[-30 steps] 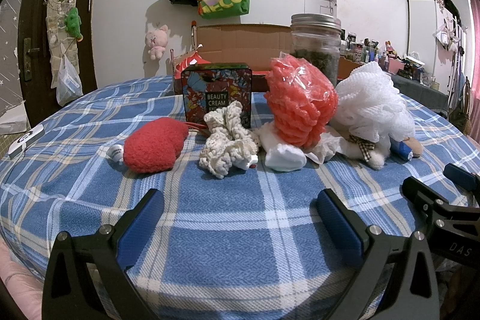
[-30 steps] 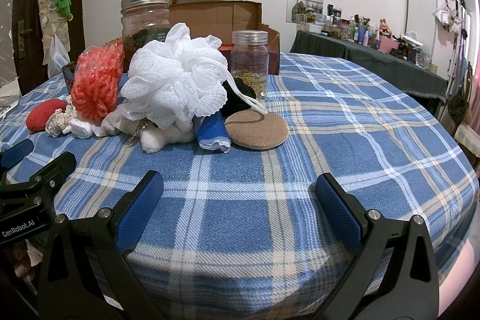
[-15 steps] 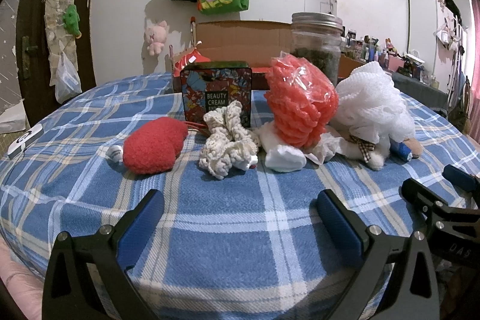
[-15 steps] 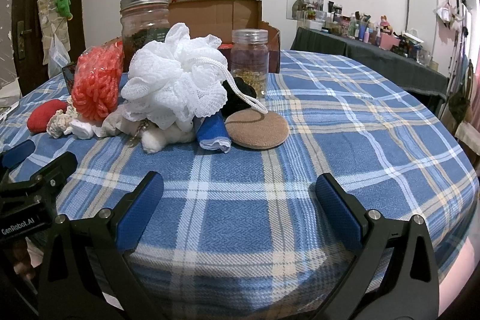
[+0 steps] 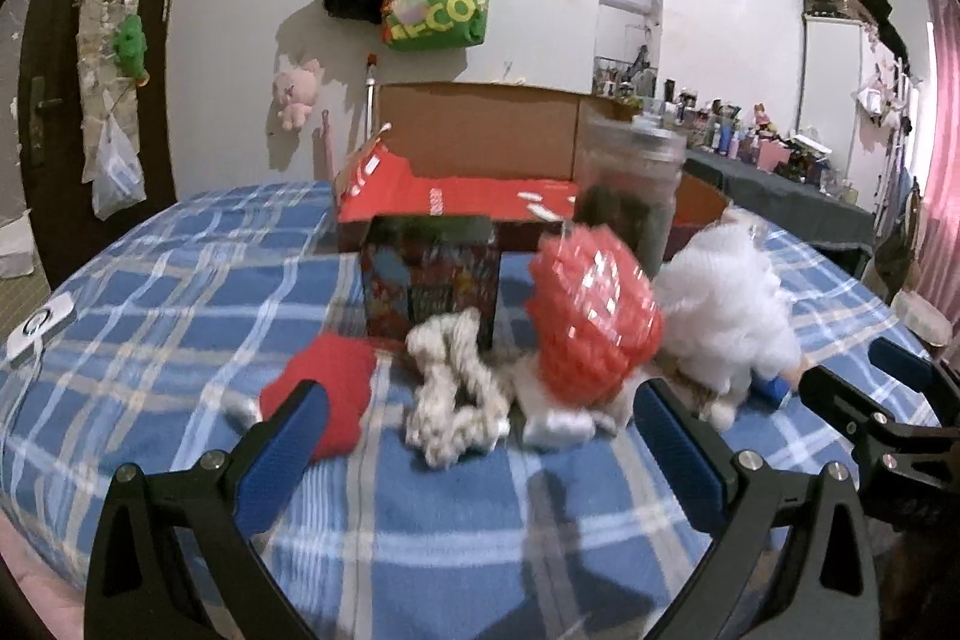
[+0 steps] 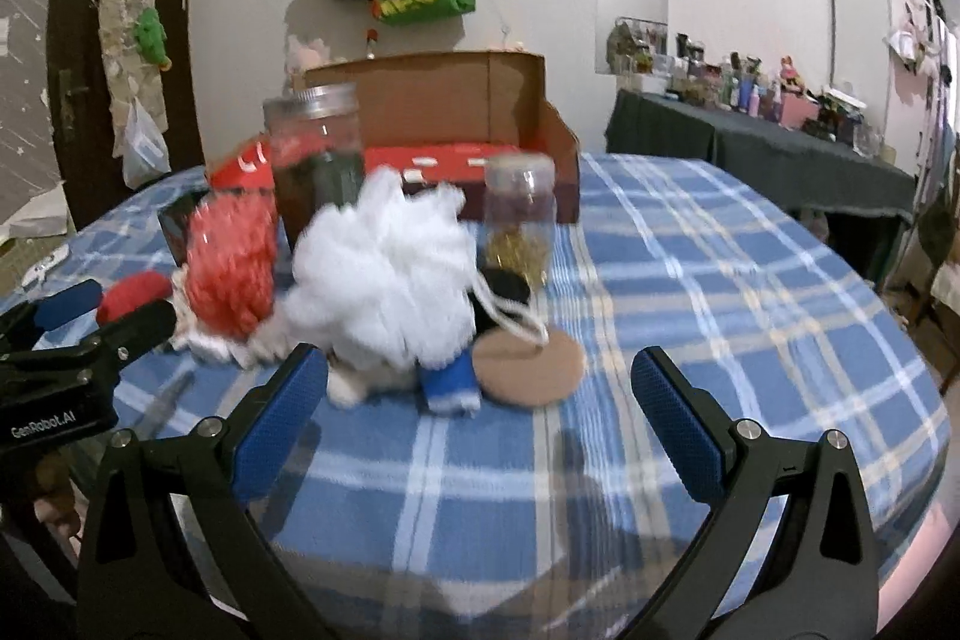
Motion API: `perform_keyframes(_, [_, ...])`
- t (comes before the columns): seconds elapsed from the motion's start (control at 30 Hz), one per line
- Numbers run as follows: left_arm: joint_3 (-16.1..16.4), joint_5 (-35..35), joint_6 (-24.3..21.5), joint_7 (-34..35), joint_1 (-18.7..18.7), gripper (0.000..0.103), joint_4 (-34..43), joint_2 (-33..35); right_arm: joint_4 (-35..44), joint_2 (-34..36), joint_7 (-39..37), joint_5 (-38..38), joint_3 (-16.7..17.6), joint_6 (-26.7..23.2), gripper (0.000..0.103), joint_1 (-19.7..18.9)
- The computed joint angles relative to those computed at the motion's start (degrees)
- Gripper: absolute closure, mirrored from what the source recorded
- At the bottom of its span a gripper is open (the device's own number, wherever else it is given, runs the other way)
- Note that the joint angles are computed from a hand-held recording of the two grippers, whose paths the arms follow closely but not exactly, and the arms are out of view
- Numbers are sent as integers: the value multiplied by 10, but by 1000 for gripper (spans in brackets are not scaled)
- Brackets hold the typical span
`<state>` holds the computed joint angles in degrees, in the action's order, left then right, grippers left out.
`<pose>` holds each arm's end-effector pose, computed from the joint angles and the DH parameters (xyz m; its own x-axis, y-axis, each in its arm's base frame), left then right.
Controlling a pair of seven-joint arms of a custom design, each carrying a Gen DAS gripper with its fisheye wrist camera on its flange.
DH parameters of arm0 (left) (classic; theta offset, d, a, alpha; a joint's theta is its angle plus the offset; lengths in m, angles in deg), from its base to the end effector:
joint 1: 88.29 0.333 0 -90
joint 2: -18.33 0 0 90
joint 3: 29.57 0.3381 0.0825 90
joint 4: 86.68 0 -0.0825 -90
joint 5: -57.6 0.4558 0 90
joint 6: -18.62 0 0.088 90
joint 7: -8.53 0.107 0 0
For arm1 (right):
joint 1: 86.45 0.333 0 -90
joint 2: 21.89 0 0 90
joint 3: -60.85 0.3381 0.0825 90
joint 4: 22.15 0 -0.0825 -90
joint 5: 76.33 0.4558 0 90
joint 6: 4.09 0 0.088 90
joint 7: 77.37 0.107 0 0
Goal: Organize soft objects
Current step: 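Grasp the red mesh bag with the left tool while the right tool grasps the white loofah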
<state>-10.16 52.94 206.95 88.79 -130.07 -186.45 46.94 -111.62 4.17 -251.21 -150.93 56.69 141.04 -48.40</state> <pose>0.7052 -0.3277 0.4135 -0.2947 -0.9540 0.0551 -0.4660 0.0932 -0.8798 0.6493 0.4594 0.4221 -0.1097 -0.9938 -0.0203 -0.4674 0.0696 -0.8813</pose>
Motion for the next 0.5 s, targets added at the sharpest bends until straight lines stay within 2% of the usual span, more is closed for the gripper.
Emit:
perform_keyframes(0.13, [-65,28,-15,20,60,0,28,1,18,8,-24,-6,-3,67,0,-19])
perform_keyframes(0.27, [-165,67,-39,40,148,0,61,9,44,30,-121,72,5,159,0,-58])
perform_keyframes(0.33, [-213,84,-56,57,188,0,81,17,55,42,-206,140,27,196,0,-88])
perform_keyframes(0.4, [-262,95,-77,79,228,0,100,28,68,58,-321,228,76,210,0,-131])
perform_keyframes(0.5, [-284,103,-109,94,243,0,134,47,87,83,-470,339,153,207,0,-191])
